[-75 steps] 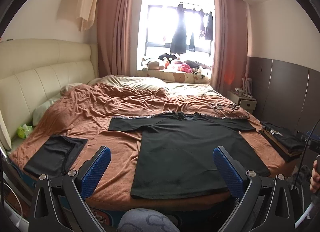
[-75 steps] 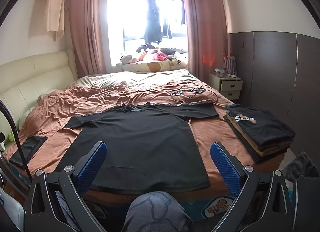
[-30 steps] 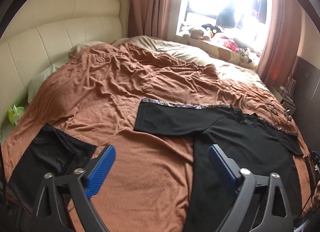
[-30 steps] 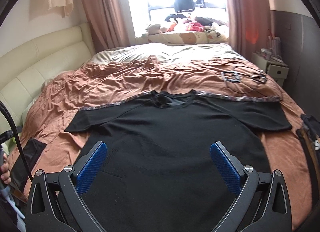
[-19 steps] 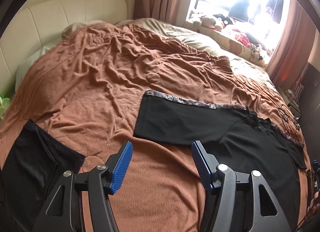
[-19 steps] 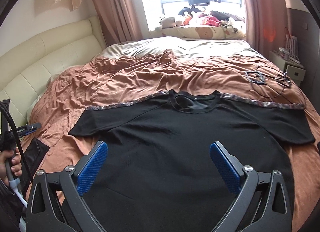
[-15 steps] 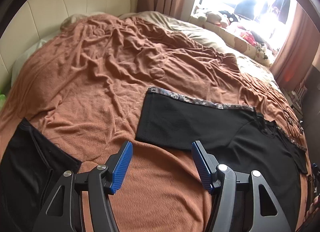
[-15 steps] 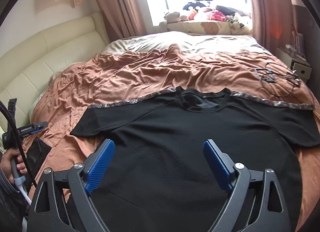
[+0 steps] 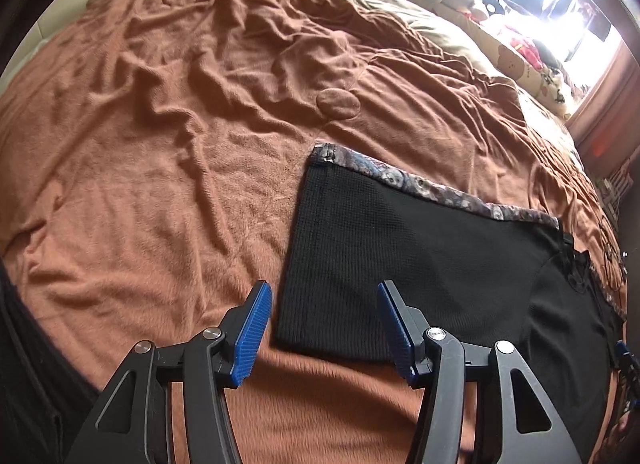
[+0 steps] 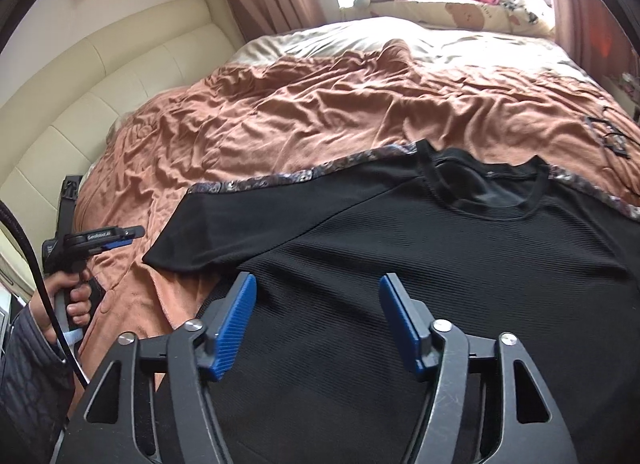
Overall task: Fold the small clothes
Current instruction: 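Lower the left tool onto the shirt's side edge and close it, then lift the gripped side with the left tool and fold it toward the collar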
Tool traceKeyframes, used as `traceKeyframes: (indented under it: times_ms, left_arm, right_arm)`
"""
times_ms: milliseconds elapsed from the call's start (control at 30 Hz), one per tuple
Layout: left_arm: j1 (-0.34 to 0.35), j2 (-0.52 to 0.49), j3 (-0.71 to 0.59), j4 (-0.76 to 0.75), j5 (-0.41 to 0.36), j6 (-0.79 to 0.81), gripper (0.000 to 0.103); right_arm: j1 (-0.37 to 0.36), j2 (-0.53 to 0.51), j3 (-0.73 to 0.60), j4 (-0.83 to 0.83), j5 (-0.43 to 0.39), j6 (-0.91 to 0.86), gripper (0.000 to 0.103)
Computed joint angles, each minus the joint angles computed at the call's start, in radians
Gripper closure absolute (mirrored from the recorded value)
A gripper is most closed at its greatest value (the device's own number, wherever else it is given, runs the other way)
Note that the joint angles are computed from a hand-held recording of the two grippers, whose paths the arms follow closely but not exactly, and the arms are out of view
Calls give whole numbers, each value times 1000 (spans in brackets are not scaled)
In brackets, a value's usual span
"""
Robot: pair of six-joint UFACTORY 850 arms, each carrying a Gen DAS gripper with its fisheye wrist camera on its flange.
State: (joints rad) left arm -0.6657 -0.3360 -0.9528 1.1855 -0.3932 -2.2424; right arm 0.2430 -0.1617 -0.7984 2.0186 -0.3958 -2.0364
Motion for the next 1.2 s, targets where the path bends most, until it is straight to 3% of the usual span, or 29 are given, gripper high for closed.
traceKeyframes:
  times_ms: [133,400,533,667,833,1200]
  left_arm:
    - [39,-36,-19,13,43,17,50]
    - [105,-121,-81,-108,105,190,58]
    - [118,-143,-105,-129,98,228,61]
    - [124,-151,-126,-213,91,323,92]
    - [118,-130,-148,-202,52,353,96]
    - [76,-76,-258,-157,-28,404,96]
  right_arm:
    - [17,-102,-102,-72,11,81,55]
    - [41,-251,-248,-170,-5,210,56]
    - [56,-327,-324,-240,-10,307,60]
    - [71,-402,-405,-357,-28,472,73]
    - [78,-454,-459,-404,-59,556,84]
    - [83,-560,-564,-481,-175,727,91]
